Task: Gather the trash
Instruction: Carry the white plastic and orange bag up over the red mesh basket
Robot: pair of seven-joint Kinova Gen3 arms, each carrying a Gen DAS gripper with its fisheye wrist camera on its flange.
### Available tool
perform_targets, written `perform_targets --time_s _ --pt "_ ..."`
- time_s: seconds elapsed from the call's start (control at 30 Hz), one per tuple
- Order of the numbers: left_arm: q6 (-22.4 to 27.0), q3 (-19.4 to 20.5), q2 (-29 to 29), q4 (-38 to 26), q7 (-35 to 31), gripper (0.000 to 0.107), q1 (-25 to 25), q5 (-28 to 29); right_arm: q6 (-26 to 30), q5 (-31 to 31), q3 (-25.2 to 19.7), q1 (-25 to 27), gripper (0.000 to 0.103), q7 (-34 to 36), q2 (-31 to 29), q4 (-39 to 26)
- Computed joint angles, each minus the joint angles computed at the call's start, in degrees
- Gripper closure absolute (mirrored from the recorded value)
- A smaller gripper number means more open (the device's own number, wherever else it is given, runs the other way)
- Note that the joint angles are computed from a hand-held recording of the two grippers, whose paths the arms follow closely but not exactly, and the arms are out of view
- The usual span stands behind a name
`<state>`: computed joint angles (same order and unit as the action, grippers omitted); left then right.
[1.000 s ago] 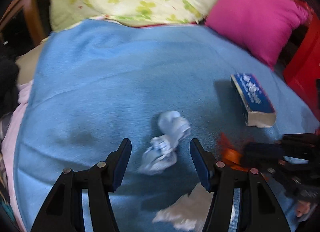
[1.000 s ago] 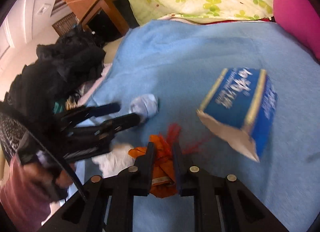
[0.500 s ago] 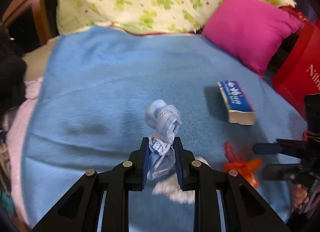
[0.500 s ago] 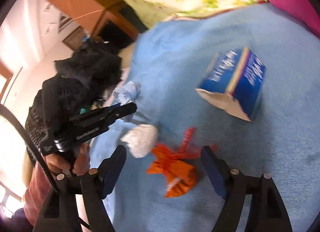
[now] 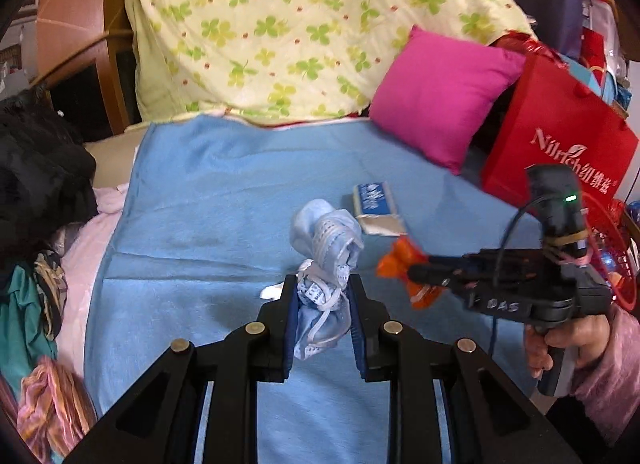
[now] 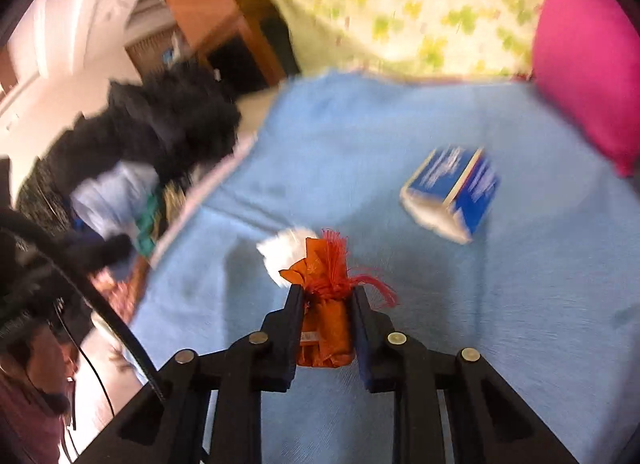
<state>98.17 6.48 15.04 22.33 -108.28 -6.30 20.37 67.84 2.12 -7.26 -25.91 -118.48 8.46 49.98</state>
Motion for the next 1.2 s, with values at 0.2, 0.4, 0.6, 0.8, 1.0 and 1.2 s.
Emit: perform_targets --time_s 0.2,0.4,0.6,0.8,1.0,1.2 --pt "-3.4 -0.2 -6.0 2.2 3.2 0.083 8.7 -5.8 -8.9 12.0 -4.0 0.9 0.078 -9.7 -13.6 11.9" --pt "-5.5 1.2 -8.7 2.6 6.7 0.083 20.1 -16.0 -10.7 20.1 -9.6 7.8 0.078 -17.3 -26.2 21.4" --pt "-4.9 3.4 -8.8 0.3 10.8 0.083 33.1 -27.6 -12.4 20.8 -11.8 16.6 0.078 -19.1 -36.1 26.6" --pt "-4.0 2.7 -7.1 -3.5 12.6 0.083 43.9 -35.4 -12.7 17.6 -10.8 21.8 0.078 -17.4 -41.3 29.0" --pt "-3.6 0.5 -5.2 -5.6 14.1 0.083 53.4 -40.6 -14.6 13.7 -8.5 25.2 0.078 -14.9 -44.0 31.1" --pt "-3.3 -1.5 -3.6 -6.3 15.4 0.083 59.2 -43.3 -16.7 9.5 -5.9 28.1 0.078 -12.7 -47.2 33.5"
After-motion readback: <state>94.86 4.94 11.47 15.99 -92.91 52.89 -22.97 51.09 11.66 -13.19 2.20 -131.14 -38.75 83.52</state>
